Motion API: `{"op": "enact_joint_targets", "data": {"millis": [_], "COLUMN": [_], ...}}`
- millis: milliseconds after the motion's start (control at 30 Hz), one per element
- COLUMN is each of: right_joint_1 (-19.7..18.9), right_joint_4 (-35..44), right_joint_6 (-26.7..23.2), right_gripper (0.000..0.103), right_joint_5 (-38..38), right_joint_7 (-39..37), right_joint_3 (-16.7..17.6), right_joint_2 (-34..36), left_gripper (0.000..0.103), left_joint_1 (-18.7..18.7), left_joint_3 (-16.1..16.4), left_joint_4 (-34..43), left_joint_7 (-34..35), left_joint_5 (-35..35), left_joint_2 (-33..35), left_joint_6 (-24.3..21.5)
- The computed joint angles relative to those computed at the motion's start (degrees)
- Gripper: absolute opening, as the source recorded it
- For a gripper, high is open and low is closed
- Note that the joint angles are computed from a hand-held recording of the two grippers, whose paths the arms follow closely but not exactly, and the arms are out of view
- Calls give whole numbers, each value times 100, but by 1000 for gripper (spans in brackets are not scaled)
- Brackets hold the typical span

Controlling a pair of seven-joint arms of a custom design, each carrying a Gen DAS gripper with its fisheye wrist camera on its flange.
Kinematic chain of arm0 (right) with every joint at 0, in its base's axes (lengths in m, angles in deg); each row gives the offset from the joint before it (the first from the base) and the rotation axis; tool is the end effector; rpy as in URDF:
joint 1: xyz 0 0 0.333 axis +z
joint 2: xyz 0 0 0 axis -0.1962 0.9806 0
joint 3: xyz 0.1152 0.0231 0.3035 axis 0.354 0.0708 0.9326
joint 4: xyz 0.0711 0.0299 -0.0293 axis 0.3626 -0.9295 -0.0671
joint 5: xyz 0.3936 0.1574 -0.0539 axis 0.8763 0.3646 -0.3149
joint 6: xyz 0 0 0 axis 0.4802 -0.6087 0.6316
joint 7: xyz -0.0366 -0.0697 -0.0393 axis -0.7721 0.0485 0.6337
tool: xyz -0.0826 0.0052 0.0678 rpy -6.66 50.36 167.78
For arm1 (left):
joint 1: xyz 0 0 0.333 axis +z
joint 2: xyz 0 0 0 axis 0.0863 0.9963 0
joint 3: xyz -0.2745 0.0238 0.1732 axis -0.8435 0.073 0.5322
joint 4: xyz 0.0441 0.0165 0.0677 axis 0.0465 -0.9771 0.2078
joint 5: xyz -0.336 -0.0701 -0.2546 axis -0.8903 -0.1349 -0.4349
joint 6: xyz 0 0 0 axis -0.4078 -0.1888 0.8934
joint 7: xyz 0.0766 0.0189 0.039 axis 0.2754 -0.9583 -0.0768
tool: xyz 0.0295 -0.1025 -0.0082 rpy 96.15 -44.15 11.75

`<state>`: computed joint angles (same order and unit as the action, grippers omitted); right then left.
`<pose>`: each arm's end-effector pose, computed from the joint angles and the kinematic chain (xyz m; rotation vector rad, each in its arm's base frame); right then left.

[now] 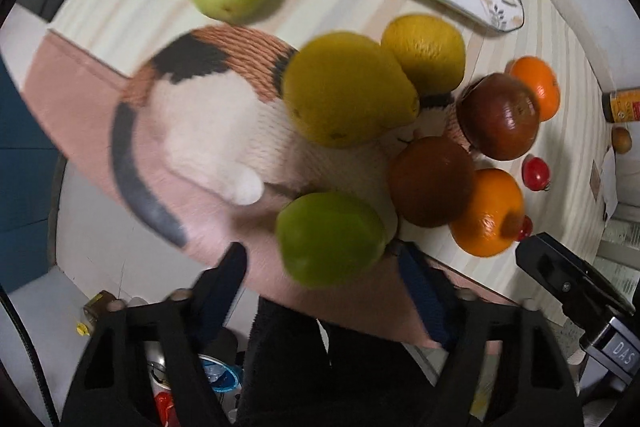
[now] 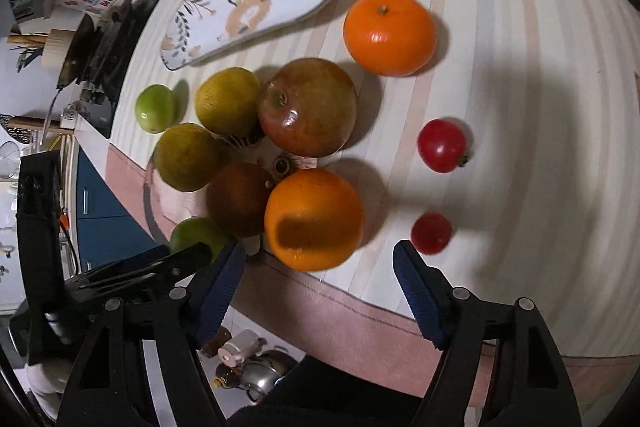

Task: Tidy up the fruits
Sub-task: 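Grasp a green lime with the left tool while the right tool grasps an orange, then carry the lime and orange onto the white floral plate and open both tools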

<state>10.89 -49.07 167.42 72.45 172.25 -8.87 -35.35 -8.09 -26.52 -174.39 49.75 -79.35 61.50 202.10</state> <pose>0.4641 0.2121 0.4318 -1.6794 2.1991 0.3301 0.5344 -0.2623 0.4156 2.1321 -2.0743 0.0464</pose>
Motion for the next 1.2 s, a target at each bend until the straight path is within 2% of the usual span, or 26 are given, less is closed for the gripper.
{"op": "enact_joint_targets", "data": {"millis": [67, 133, 233, 267, 333, 433, 600, 733, 1000, 1200], "right_joint_1": [34, 11, 4, -20, -88, -128, -108, -116, -92, -6], "right_joint_4": [85, 176, 343, 389, 507, 507, 382, 557, 638, 482], "right_joint_6": [20, 21, 39, 36, -20, -210, -152, -294, -452, -290], "right_gripper": [79, 79, 78, 74, 67, 67, 67, 67, 66, 66], "right_joint_5": [199, 276, 602, 594, 257, 43, 178, -172, -793, -921], "right_joint_7": [-70, -94, -310, -298, -122, 32, 23, 179, 687, 1030], "right_joint_3": [-22, -12, 1, 37, 132, 205, 194, 252, 359, 365], "right_joint_2": [184, 322, 607, 673, 793, 749, 669, 771, 718, 394], "left_gripper": [60, 60, 59, 59, 59, 60, 61, 60, 60, 60], "left_joint_1": [12, -27, -39, -40, -57, -52, -130, -201, -212, -178], "left_joint_3": [-6, -26, -31, -30, -31, -32, -87, -116, -119, -144], "left_joint_4": [-32, -74, -55, -55, -77, -213, -216, -121, -346, -458], "left_joint_7": [136, 144, 197, 204, 124, 157, 237, 205, 470, 830], "left_joint_5": [-217, -65, -67, -62, 112, 145, 474, 632, 691, 730], "left_joint_2": [41, -15, -34, -46, -103, -193, -151, -79, -393, -863], "left_joint_6": [122, 330, 329, 313, 267, 360, 491, 515, 570, 658]}}
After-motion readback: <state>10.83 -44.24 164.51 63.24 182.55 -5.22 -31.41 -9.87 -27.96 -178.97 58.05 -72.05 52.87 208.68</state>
